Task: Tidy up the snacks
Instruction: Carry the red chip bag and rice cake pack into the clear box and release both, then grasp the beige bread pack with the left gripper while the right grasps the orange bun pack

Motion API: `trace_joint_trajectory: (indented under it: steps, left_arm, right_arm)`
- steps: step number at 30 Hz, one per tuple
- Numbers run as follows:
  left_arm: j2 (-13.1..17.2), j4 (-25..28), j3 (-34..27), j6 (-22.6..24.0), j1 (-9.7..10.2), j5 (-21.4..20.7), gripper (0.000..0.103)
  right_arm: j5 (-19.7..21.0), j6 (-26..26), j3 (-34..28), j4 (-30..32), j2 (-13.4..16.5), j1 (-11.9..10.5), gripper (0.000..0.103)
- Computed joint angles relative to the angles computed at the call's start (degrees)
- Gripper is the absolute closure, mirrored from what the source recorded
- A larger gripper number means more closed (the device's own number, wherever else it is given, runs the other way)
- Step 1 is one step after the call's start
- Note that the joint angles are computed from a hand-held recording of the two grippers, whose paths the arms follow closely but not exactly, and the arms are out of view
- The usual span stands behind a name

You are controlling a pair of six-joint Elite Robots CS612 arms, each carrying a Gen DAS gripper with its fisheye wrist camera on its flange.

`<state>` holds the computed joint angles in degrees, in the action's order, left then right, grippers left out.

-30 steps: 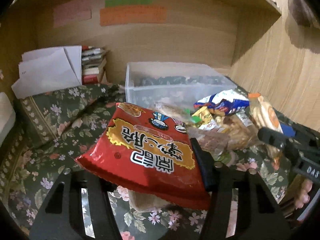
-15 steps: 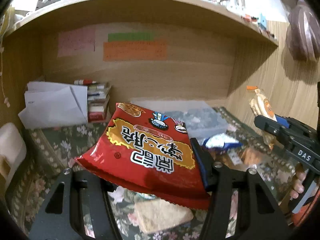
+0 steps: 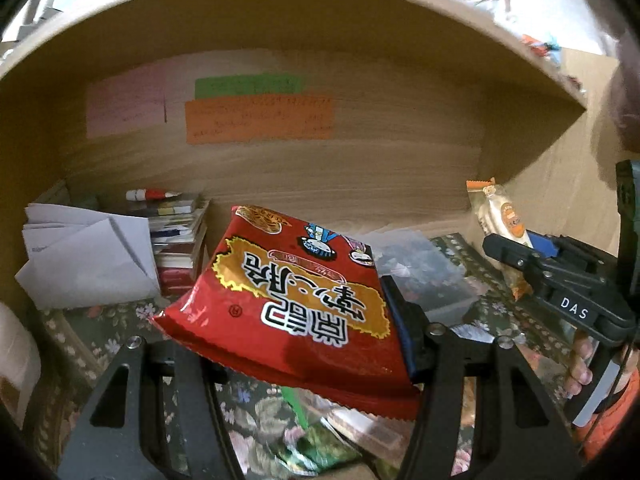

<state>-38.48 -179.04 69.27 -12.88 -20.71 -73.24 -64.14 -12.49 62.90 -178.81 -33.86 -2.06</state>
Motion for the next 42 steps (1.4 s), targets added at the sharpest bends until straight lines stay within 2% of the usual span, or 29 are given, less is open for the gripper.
trace_joint_trajectory:
  steps: [11,19,23,26,29,33,42]
  left_arm:
    - [6.4,15.8,-12.7,-1.3,1.50,-2.9,0.044]
    - [9.4,24.3,-18.7,-3.1,2.83,-8.1,0.044]
    - [9.9,24.5,-19.2,-2.8,2.52,-6.5,0.043]
    - [9.6,24.6,-18.9,-3.5,2.60,-7.6,0.042]
    - [9.1,23.5,-18.0,-3.9,2.70,-8.0,0.042]
    - [7.7,20.2,-15.1,-2.3,2.23,-5.6,0.037]
    - [2.6,11.1,-5.7,0.0,0.69,-2.7,0.025]
  right_arm:
    - [-4.6,-3.8,-11.5,15.5,5.4,1.1,0.066]
    - [-5.7,-7.4,-16.1,22.9,7.5,1.9,0.066]
    - [-5.8,-8.0,-17.1,24.5,7.9,2.0,0.066]
    - [-5.9,-8.0,-17.8,25.6,8.2,2.1,0.065]
    - [-5.9,-7.5,-17.5,25.3,8.0,2.0,0.054]
    - [-5.5,-6.6,-15.8,23.2,7.1,1.9,0.042]
    - [-4.3,-5.8,-6.4,13.4,2.1,1.1,0.034]
